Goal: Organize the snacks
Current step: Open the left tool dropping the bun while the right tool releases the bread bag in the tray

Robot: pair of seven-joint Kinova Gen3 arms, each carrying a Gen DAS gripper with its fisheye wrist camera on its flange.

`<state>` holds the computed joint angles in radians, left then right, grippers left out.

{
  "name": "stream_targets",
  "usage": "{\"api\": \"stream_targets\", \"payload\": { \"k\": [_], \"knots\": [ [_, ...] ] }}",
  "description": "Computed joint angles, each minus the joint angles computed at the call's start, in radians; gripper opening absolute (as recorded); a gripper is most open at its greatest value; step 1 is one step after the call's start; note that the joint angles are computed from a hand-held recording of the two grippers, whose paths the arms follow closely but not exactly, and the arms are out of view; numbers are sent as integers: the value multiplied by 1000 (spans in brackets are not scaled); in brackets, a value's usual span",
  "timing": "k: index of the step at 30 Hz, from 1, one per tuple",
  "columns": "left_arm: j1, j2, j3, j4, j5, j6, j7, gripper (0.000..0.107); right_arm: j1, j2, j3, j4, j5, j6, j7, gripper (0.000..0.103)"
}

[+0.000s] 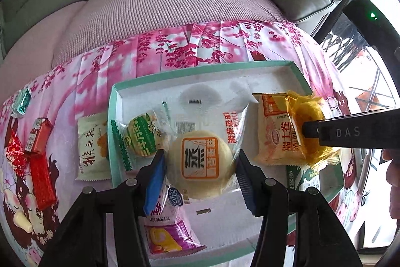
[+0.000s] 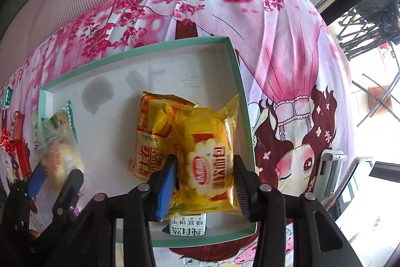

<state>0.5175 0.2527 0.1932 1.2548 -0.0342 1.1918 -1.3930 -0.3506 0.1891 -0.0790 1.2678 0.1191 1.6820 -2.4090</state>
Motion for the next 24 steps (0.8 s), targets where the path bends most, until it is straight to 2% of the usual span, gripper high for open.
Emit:
{"api": "stream_targets", "payload": {
  "k": [4,9,12,17,19,21,23,24],
  "knots": [
    [-7,-17,0,2,11,4,-1,58,-27,6,-10,-30,11,26,-26,62],
    [-28,-59,-1,25,26,3,0,64,-68,8,-24,-62,22,59,-60,68],
    [-52,-90,-5,53,39,3,-1,68,-99,16,-35,-85,22,84,-78,70],
    [-125,-119,-18,89,112,42,-24,69,-159,27,-49,-130,33,124,-118,81],
    [-137,-123,-21,91,97,70,-28,70,-180,30,-52,-149,36,133,-131,86],
    [-133,-127,-19,86,37,98,-14,71,-200,33,-56,-160,39,139,-146,90],
    [-133,-136,-40,82,14,126,-38,80,-230,53,-61,-206,45,160,-166,94],
    [-160,-138,-31,79,28,141,-59,84,-245,62,-63,-226,50,170,-174,97]
  ]
}}
